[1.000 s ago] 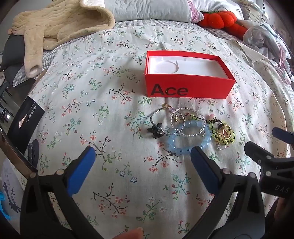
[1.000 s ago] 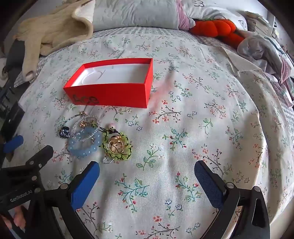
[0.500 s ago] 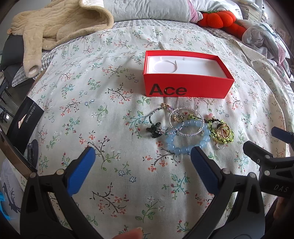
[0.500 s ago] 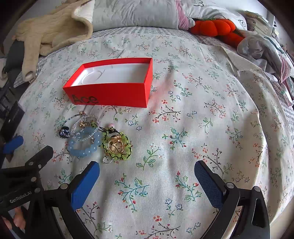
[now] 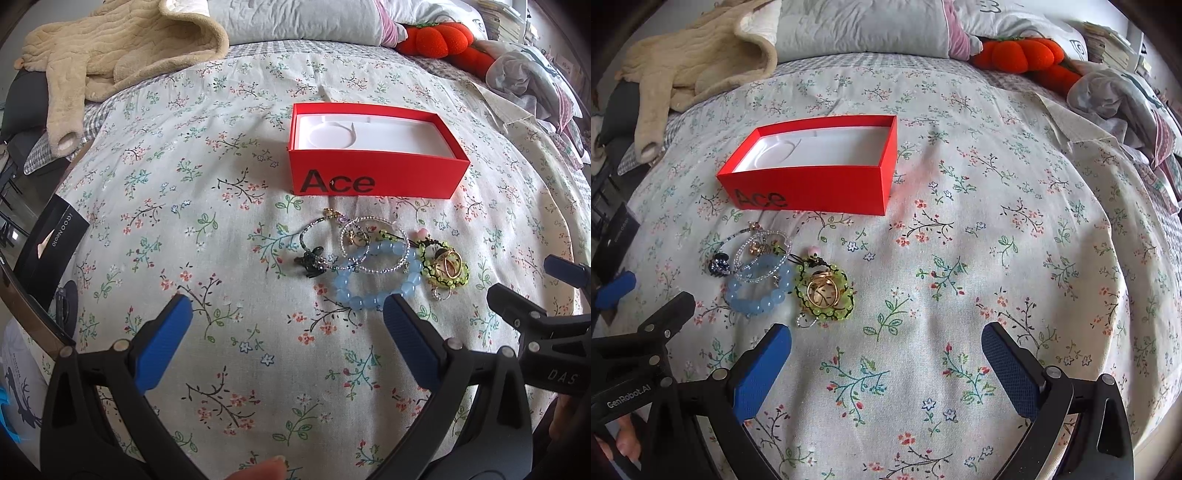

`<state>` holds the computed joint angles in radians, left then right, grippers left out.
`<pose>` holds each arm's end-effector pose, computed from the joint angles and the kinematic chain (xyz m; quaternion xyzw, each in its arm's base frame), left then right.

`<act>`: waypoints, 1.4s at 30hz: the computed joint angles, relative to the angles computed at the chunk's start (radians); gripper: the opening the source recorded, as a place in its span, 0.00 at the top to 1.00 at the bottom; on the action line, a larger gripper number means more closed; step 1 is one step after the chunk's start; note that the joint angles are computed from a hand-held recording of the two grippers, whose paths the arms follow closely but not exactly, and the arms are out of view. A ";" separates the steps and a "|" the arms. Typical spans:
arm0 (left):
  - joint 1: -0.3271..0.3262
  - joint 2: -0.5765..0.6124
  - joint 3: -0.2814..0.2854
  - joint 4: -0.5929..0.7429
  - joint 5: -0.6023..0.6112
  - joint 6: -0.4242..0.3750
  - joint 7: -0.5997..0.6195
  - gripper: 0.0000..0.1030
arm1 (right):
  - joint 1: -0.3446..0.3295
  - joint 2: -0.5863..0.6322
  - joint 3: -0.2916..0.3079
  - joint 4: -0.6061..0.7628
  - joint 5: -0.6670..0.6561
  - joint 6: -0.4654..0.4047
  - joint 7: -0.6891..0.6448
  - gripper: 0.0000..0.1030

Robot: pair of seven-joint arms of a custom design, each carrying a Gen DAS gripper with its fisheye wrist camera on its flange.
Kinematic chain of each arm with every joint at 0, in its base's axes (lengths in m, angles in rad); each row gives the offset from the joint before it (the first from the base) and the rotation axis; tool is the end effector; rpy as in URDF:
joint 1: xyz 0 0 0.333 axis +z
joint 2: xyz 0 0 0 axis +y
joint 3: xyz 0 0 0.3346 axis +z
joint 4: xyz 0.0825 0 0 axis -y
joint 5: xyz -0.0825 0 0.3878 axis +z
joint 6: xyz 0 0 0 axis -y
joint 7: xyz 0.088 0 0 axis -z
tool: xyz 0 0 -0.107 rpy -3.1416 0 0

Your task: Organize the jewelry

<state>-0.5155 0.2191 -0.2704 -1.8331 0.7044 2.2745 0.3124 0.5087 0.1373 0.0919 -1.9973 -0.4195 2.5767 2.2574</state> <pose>0.4760 -0.4379 0.4593 -0.7058 0.6493 -0.1703 0.2264 0.5119 0.3566 0.4558 -0.7529 0.6056 -0.1705 0.1934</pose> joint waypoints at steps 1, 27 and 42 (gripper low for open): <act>0.000 -0.001 0.000 -0.001 0.000 0.001 0.001 0.00 | 0.001 0.002 -0.001 0.003 -0.003 -0.002 0.002 0.00; 0.072 -0.045 -0.010 -0.026 -0.203 0.114 0.165 0.00 | -0.027 -0.014 0.008 0.042 0.100 -0.040 -0.063 0.00; 0.179 0.040 -0.013 -0.010 -0.508 0.315 0.421 0.26 | -0.064 0.144 0.033 0.259 0.483 -0.107 -0.417 0.10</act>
<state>-0.3363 0.2594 -0.2839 -1.8431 0.1968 2.5897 0.7329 0.4450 0.2812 0.1253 -1.7383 0.0639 2.4698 1.8401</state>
